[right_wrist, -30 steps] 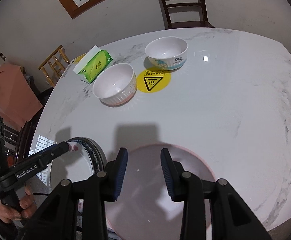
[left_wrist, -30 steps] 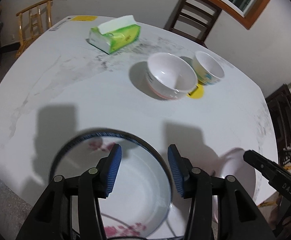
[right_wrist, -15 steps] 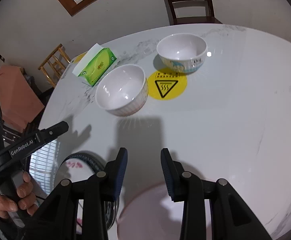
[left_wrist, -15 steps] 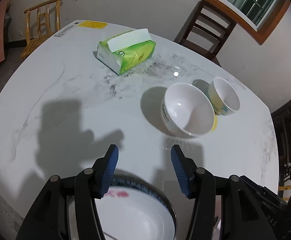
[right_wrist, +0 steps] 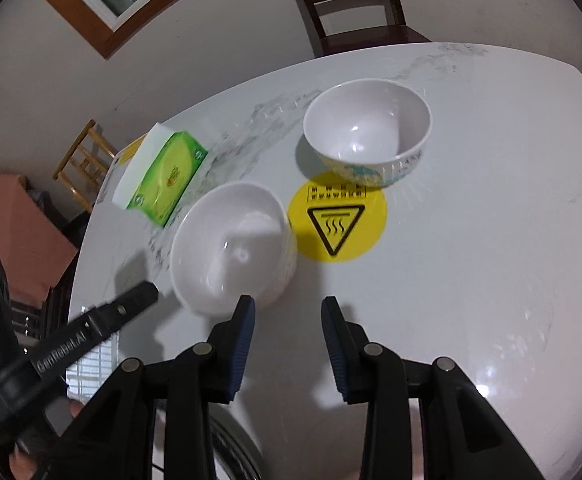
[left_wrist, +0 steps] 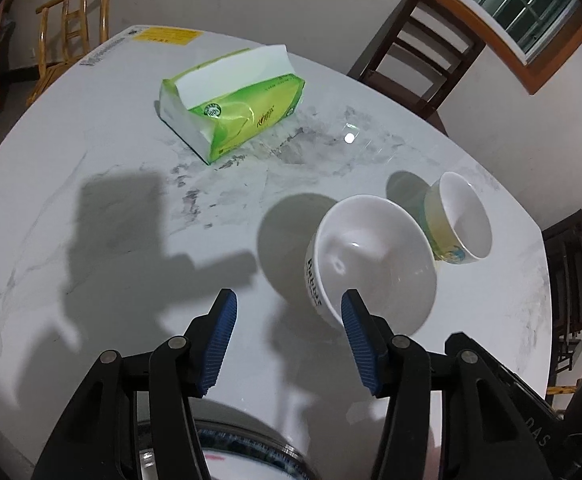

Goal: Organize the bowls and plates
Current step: 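Move both grippers to the white pink-based bowl and grasp its rim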

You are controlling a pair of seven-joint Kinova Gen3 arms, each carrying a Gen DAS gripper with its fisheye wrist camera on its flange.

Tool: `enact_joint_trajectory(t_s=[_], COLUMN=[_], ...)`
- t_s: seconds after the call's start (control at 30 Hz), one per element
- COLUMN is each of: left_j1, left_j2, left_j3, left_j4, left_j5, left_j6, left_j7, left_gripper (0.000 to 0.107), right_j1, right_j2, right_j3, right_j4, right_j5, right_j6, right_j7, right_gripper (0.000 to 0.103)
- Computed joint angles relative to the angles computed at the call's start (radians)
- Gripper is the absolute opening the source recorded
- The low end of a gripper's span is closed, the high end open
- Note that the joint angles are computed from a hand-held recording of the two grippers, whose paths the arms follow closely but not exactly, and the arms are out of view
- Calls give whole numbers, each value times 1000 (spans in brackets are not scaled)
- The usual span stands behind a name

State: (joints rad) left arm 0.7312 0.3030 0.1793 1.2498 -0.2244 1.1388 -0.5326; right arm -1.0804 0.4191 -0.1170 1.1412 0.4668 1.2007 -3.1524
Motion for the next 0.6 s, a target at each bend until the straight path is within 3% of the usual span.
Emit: enact_joint_trajectory(t_s=[0.47,0.6], left_j1=[7,14], left_j2=[84,104], left_j3=[-31,-36], left_j4=[-55,-68], left_j5=[0,-7], left_j6=[13,13], left_j7=[-3,-13], left_gripper=[49,36], right_j1=[34,31], right_j2=[108,129], right_j3=[47,55], right_j4=[-92,-117], right_j5=[-48,-42], right_j6=[8,28], right_j7=[41,85], right_gripper=[35,35])
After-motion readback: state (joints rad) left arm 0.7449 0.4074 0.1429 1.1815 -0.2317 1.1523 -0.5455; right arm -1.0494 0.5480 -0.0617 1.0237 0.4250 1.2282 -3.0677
